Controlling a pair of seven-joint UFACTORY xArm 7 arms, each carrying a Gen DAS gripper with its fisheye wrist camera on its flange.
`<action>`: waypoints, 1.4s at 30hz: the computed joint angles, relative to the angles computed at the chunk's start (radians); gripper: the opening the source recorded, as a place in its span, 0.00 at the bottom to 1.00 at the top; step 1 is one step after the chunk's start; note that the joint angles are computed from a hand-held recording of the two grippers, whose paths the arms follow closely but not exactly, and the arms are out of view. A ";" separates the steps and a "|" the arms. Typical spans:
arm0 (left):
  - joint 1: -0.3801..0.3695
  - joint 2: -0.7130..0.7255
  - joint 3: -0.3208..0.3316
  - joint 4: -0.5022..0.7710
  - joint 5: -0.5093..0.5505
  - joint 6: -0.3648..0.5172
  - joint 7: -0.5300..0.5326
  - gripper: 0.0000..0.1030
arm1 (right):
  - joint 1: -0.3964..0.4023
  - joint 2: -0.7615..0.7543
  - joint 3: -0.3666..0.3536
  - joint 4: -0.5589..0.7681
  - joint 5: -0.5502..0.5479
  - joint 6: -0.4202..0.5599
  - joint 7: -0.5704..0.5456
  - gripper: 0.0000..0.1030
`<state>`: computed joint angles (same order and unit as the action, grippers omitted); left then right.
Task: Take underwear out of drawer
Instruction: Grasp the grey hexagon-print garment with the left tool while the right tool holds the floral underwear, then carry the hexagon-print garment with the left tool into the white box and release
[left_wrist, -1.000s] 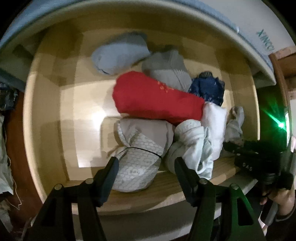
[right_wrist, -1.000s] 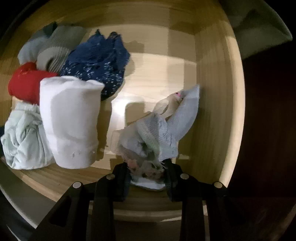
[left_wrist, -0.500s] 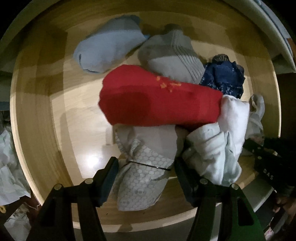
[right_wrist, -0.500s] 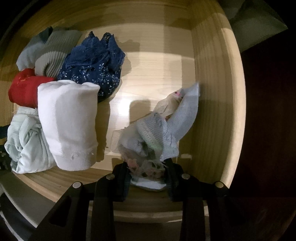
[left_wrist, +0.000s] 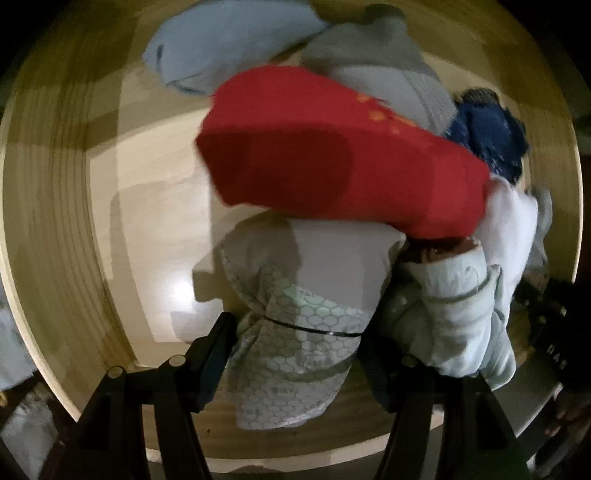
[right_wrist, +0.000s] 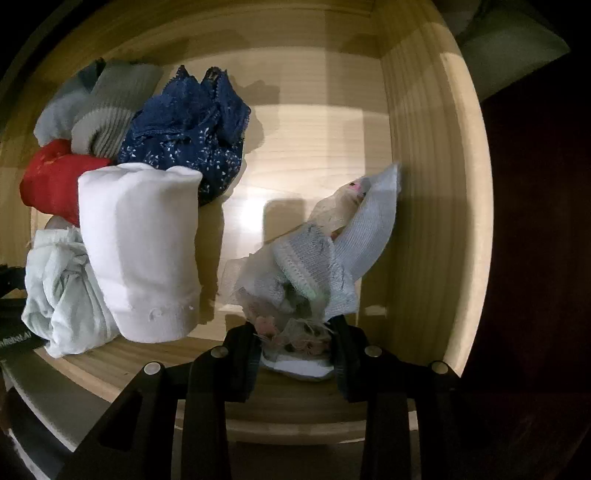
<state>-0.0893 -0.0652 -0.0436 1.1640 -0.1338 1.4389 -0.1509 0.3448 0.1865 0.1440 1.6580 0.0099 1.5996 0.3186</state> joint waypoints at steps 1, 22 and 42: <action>0.002 0.003 0.003 0.001 -0.006 -0.002 -0.003 0.63 | 0.000 0.002 -0.001 0.005 -0.002 0.004 -0.001 0.30; 0.006 -0.153 0.006 -0.075 0.037 -0.032 0.030 0.48 | -0.027 -0.024 -0.009 -0.062 -0.011 -0.031 -0.023 0.30; -0.010 -0.361 -0.015 -0.018 0.097 0.042 0.042 0.48 | -0.030 -0.035 -0.009 -0.085 -0.018 -0.045 0.004 0.28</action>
<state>-0.0993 -0.4266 -0.0588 1.1455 -0.0371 1.4804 -0.1085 0.3145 0.1515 0.1345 1.5730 -0.0079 1.5543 0.3230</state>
